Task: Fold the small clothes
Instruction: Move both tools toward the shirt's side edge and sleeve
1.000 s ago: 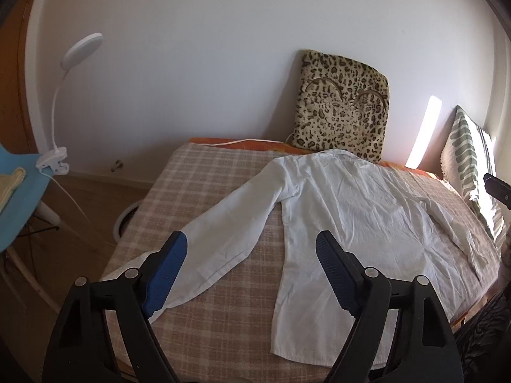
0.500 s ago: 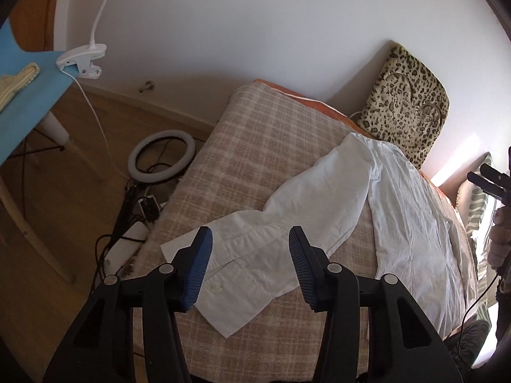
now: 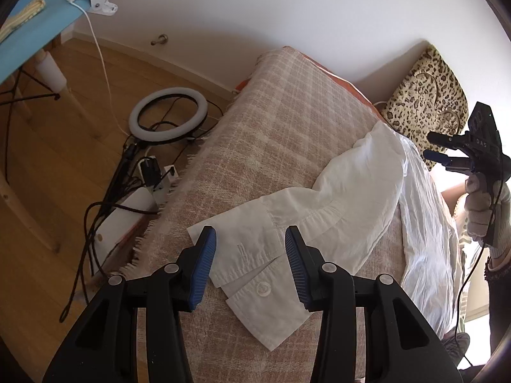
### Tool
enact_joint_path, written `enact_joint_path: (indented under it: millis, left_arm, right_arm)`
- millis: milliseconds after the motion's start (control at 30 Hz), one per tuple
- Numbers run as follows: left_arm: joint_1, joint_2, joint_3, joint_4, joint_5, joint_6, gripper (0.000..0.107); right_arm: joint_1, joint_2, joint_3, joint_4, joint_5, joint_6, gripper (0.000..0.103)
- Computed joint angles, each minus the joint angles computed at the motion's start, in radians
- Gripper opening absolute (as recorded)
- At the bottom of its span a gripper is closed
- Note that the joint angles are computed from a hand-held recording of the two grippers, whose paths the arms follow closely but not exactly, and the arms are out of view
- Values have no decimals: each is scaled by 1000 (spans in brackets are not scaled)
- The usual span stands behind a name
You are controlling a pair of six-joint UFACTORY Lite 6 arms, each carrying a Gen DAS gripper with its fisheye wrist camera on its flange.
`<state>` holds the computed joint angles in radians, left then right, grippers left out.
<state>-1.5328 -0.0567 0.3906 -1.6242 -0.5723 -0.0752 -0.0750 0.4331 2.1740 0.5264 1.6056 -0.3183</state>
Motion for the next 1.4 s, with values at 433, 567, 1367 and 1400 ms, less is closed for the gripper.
enact_joint_path:
  millis: [433, 567, 1367, 1400]
  left_arm:
    - [-1, 80, 100, -41, -18, 167, 4]
    - [-67, 75, 147, -117, -98, 256, 2]
    - [10, 165, 175, -400, -63, 493, 54]
    - [15, 179, 188, -393, -64, 502, 54]
  right_arm:
    - [212, 301, 206, -190, -139, 210, 75]
    - [252, 400, 342, -264, -102, 237, 74]
    - [308, 438, 341, -384, -140, 222, 79]
    - [316, 444, 344, -388, -145, 229, 81]
